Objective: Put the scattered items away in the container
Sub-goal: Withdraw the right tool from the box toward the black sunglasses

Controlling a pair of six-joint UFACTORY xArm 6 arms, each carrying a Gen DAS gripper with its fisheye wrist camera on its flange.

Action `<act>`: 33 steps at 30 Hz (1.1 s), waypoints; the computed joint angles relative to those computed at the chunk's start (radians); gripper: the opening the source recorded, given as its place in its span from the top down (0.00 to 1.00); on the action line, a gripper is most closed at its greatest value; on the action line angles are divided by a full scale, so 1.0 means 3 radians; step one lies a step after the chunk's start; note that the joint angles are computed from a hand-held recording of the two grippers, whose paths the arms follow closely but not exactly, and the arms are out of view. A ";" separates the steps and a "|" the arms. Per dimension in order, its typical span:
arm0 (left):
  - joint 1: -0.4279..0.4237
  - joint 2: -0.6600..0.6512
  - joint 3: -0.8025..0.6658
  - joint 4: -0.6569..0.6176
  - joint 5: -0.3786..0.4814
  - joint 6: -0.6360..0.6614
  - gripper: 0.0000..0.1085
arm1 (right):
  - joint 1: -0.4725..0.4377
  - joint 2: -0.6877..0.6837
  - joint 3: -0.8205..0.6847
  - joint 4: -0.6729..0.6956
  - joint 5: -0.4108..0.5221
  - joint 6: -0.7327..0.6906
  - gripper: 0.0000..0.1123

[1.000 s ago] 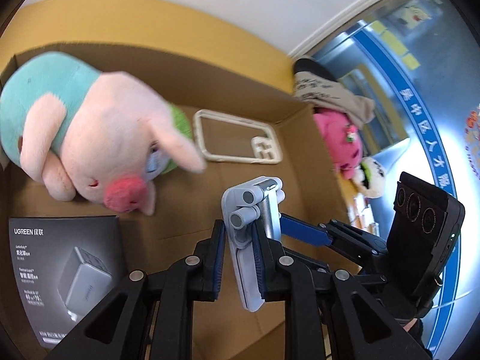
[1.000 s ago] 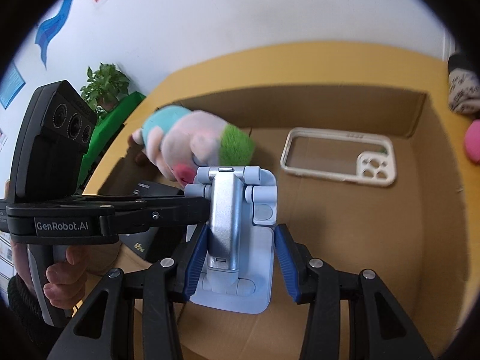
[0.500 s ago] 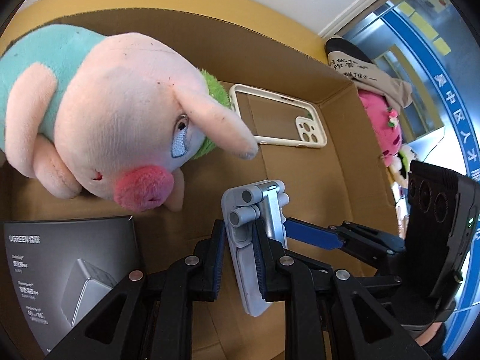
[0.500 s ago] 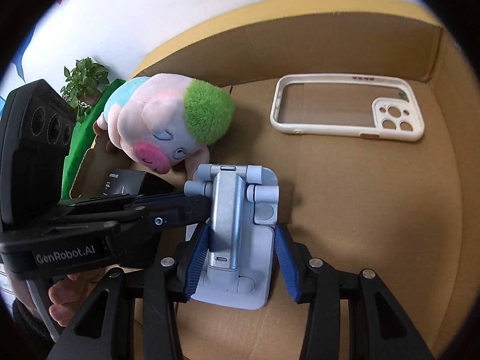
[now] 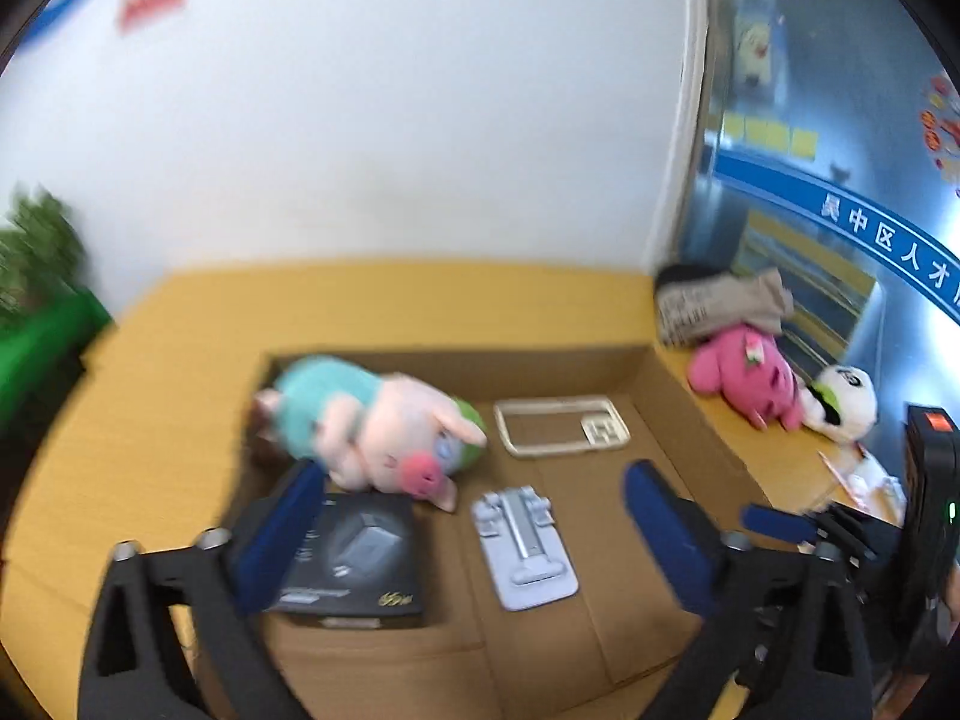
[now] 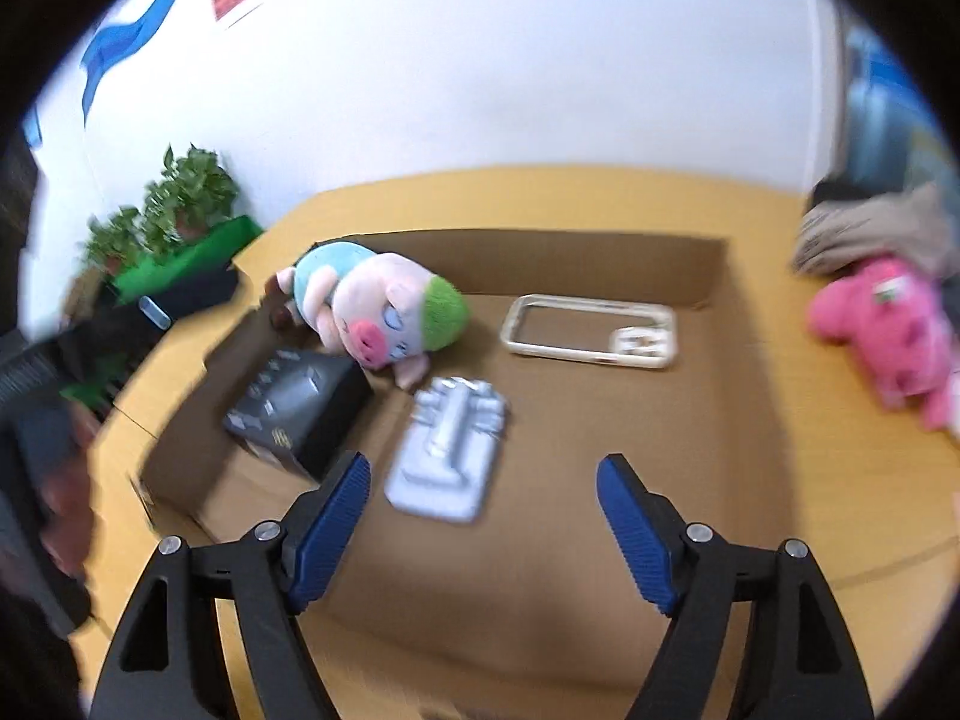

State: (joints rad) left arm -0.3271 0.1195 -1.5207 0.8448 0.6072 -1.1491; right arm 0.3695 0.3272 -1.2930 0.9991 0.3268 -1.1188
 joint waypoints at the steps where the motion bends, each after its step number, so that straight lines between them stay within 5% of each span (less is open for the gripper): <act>1: -0.0116 -0.0129 0.0124 0.0246 0.0120 -0.0221 0.05 | -0.0001 -0.0165 0.0223 0.0211 -0.0128 -0.0256 0.31; 8: -0.0575 -0.0495 0.0558 0.0622 0.0582 -0.0823 0.05 | -0.0036 -0.0759 0.0882 0.0968 -0.0305 -0.1077 0.31; 17: -0.0954 -0.0697 0.0758 0.0687 0.0926 -0.0976 0.05 | -0.0035 -0.1317 0.1394 0.1483 -0.0220 -0.1667 0.31; 33: -0.1029 -0.0684 0.0866 0.0681 0.0941 -0.1112 0.05 | -0.0108 -0.1372 0.1565 0.1631 -0.0147 -0.1822 0.31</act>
State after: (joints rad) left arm -0.6359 -0.0856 -1.2607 1.0491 0.8896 -1.4826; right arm 0.3372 -0.0845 -0.8235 1.4883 0.2827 -1.6654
